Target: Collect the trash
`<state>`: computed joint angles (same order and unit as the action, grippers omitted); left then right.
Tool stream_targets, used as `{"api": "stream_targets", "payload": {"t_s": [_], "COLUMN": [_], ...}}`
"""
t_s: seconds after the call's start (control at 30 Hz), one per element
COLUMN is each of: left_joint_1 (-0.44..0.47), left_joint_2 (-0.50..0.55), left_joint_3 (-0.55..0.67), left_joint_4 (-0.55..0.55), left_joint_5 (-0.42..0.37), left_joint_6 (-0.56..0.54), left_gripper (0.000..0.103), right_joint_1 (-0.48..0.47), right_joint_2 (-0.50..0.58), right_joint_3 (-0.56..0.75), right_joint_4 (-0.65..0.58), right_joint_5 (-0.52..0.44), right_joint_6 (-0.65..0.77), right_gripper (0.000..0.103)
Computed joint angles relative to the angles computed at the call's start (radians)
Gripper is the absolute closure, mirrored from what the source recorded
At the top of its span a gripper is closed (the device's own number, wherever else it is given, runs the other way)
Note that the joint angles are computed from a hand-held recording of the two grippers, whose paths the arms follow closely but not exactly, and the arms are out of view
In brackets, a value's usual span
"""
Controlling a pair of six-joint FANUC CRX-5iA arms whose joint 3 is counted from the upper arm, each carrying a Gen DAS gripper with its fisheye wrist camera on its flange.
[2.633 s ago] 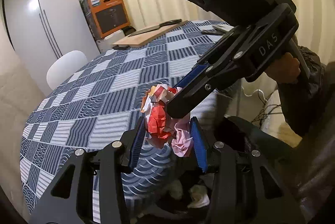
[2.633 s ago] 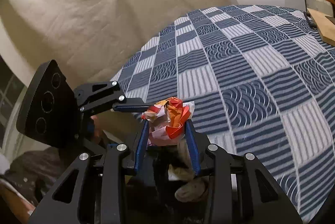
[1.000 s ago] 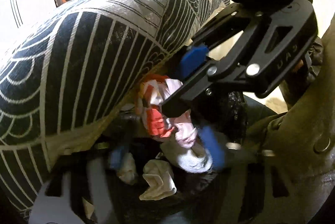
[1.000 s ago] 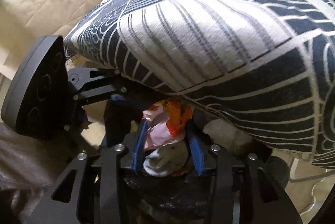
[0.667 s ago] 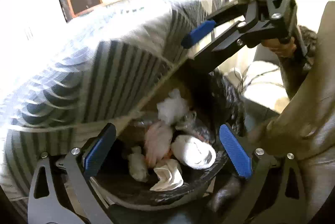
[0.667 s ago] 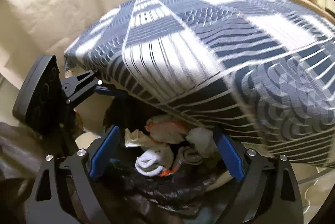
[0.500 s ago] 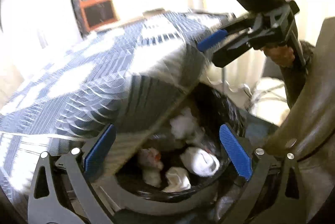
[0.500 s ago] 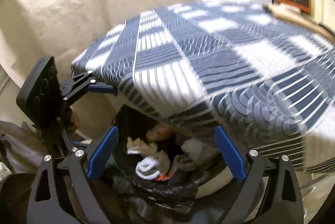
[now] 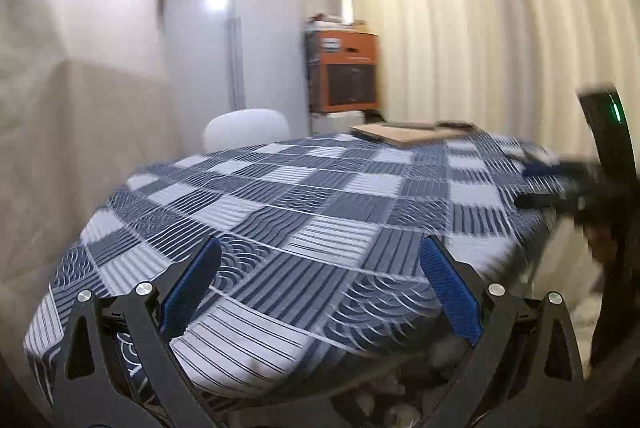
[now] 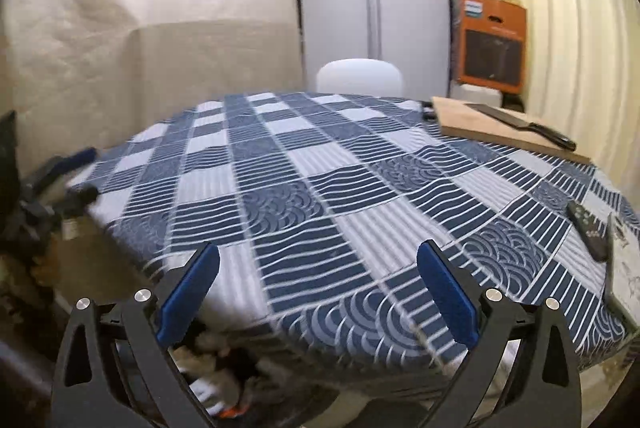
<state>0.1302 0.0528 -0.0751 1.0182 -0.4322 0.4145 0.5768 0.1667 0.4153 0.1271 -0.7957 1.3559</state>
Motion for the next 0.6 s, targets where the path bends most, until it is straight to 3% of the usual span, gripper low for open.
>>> {"api": "stream_targets", "payload": {"t_s": [0.1,0.23,0.37,0.5,0.6], "left_joint_1": [0.033,0.050,0.065,0.090,0.093], "left_joint_2": [0.057,0.110,0.137,0.188,0.207], "left_joint_3": [0.111,0.203,0.245,0.311,0.346], "left_joint_4": [-0.225,-0.382,-0.431,-0.414,-0.475], "left_joint_5": [-0.017,-0.060,-0.117,-0.246,-0.271], "left_joint_6": [0.263,0.427,0.500,0.532,0.605], "left_gripper": [0.006,0.006,0.006,0.006,0.006], "right_joint_1": [-0.003,0.002,-0.015,-0.024,-0.028], "right_joint_2": [0.046,0.081,0.116,0.139,0.151], "right_joint_3": [0.038,0.040,0.094,0.120,0.130], "right_joint_4": [0.023,0.095,0.035,0.021,0.010], "right_joint_5": [-0.005,0.018,-0.012,-0.045,-0.065], "right_joint_6": [-0.029,-0.082,-0.049,-0.059,-0.054], "right_gripper": [0.008,0.008,0.008,0.008,0.008]}}
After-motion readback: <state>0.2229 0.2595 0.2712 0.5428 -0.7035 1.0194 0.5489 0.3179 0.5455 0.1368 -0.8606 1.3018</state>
